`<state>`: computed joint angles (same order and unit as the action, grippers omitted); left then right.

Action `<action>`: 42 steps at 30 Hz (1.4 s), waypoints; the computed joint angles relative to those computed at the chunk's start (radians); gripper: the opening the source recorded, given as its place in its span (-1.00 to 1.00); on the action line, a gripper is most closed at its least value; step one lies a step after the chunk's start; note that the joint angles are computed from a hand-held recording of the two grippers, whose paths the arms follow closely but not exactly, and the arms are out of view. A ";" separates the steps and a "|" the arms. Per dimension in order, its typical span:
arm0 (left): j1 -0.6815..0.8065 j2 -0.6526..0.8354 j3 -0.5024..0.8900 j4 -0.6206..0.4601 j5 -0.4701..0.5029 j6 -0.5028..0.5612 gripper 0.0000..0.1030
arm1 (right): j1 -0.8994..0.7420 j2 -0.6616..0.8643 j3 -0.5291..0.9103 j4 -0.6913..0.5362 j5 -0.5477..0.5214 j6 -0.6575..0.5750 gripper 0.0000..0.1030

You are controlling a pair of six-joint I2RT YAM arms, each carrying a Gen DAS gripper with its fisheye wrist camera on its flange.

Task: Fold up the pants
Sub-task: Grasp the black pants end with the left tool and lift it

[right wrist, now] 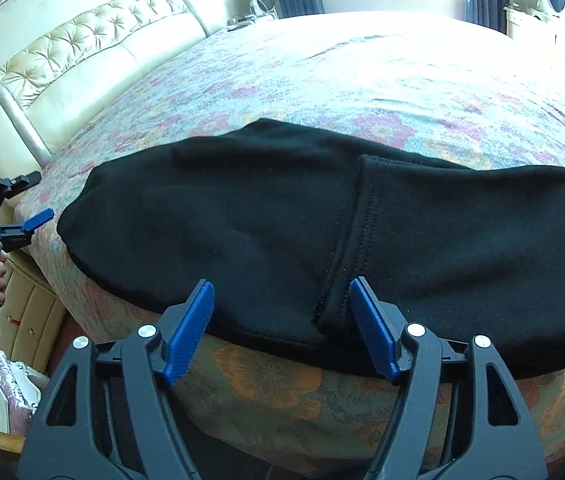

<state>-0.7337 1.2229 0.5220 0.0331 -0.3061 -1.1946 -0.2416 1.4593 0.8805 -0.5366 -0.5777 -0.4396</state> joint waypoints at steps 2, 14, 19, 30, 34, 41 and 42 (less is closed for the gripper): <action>0.087 -0.040 -0.068 0.027 0.065 0.022 0.68 | -0.036 -0.028 0.003 -0.031 -0.040 -0.017 0.37; 0.378 0.204 -0.232 0.553 0.582 0.057 0.68 | -0.037 -0.030 0.051 -0.140 -0.097 -0.007 0.39; 0.357 0.273 -0.086 0.387 0.606 0.154 0.77 | -0.024 -0.005 0.040 -0.149 -0.098 0.010 0.39; 0.243 0.363 0.200 -0.004 0.478 0.341 -0.58 | -0.037 0.028 0.033 -0.141 -0.096 0.011 0.39; 0.231 0.327 0.216 -0.005 0.467 0.326 -0.68 | -0.070 0.035 0.044 -0.149 -0.103 0.002 0.39; 0.103 0.288 0.392 -0.100 0.364 0.362 -0.68 | -0.143 0.048 0.111 -0.201 -0.127 -0.020 0.39; 0.090 0.316 0.460 -0.130 0.360 0.379 -0.68 | -0.153 0.056 0.128 -0.215 -0.131 -0.026 0.39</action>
